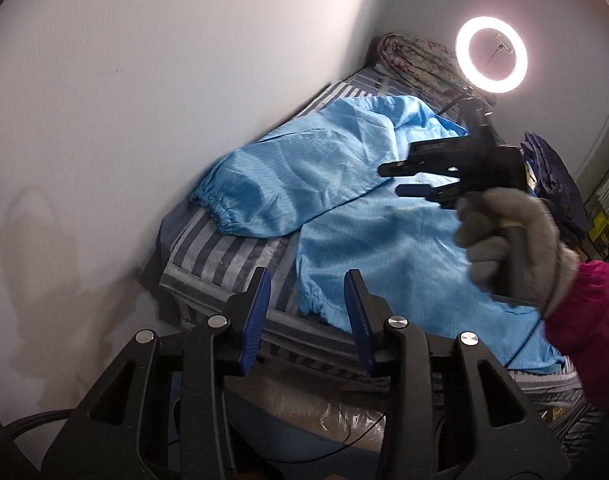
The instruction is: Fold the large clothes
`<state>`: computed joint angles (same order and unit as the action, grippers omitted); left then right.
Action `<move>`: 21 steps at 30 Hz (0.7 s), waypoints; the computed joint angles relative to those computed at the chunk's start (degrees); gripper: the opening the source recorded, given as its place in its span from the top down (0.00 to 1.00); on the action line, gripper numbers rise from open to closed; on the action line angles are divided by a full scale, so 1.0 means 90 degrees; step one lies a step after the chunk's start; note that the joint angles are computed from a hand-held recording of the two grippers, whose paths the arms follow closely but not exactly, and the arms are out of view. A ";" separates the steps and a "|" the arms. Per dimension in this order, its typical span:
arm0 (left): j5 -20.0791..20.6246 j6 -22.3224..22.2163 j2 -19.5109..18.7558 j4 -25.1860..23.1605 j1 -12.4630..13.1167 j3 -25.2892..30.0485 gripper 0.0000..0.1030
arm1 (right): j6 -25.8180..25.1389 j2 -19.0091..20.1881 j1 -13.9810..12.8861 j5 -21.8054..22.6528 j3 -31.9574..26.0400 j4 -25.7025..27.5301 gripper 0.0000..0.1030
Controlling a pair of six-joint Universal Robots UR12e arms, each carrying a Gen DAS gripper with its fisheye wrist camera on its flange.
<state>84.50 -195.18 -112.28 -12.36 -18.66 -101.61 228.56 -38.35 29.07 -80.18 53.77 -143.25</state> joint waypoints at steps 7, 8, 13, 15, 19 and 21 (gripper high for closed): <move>-0.0021 -0.0030 -0.0092 -0.0037 0.0059 0.0078 0.62 | 0.0321 0.0373 -0.0034 0.0005 -0.0479 0.0108 0.91; -0.0037 -0.0050 -0.0099 -0.0058 0.0069 0.0086 0.62 | 0.0315 0.0395 -0.0051 0.0129 -0.0498 0.0057 1.00; -0.0006 0.0029 -0.0147 -0.0073 0.0080 0.0159 0.62 | -0.0339 0.0035 -0.0031 -0.0247 -0.0151 0.0090 1.00; 0.0087 0.0132 -0.0190 -0.0076 0.0052 0.0232 0.59 | -0.0455 -0.0163 -0.0046 -0.0353 0.0103 0.0088 1.00; -0.0056 0.0081 -0.0374 -0.0183 0.0053 0.0485 0.45 | -0.0440 -0.0453 -0.0062 -0.0631 0.0623 0.0103 1.00; -0.0160 0.0014 -0.0541 -0.0389 0.0055 0.0729 0.45 | -0.0206 -0.0512 -0.0090 -0.0464 0.0844 -0.0072 1.00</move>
